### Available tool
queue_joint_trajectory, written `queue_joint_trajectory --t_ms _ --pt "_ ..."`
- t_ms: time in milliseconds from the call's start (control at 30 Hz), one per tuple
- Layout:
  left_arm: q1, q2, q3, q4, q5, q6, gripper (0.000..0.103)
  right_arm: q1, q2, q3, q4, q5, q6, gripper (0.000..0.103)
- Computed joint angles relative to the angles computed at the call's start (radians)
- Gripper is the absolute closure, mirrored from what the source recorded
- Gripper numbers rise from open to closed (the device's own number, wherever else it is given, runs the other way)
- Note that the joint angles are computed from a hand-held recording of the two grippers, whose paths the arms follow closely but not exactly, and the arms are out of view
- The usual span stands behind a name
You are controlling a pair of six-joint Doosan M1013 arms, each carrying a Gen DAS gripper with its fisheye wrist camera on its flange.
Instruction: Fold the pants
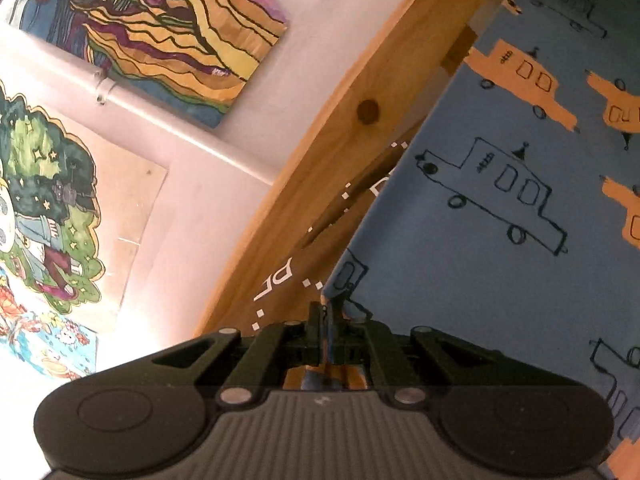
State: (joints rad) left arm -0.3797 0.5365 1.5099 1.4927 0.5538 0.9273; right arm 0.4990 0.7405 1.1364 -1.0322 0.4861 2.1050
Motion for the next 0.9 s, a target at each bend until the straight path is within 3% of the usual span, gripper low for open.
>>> queue_joint_trajectory --t_ms 367,567,633,700,767,900 --pt "0.001 0.007 -0.018 -0.063 -0.001 0.042 0.097 0.002 -0.004 0.003 0.001 0.014 -0.003 0.103" --pt "0.009 0.004 -0.044 -0.2 -0.01 0.141 0.088 0.0 0.009 -0.02 0.062 0.022 -0.057 0.103" --pt "0.012 0.003 -0.048 -0.221 -0.013 0.159 0.079 -0.007 0.009 -0.031 0.165 0.015 -0.148 0.096" --pt "0.018 0.0 -0.056 -0.264 -0.019 0.187 0.066 -0.011 0.005 -0.025 0.186 -0.006 -0.161 0.076" --pt "0.024 -0.001 -0.067 -0.332 -0.026 0.229 0.057 -0.019 0.0 -0.023 0.273 -0.032 -0.224 0.067" --pt "0.043 -0.006 -0.091 -0.511 -0.05 0.365 0.045 -0.029 -0.002 -0.03 0.418 -0.059 -0.362 0.061"
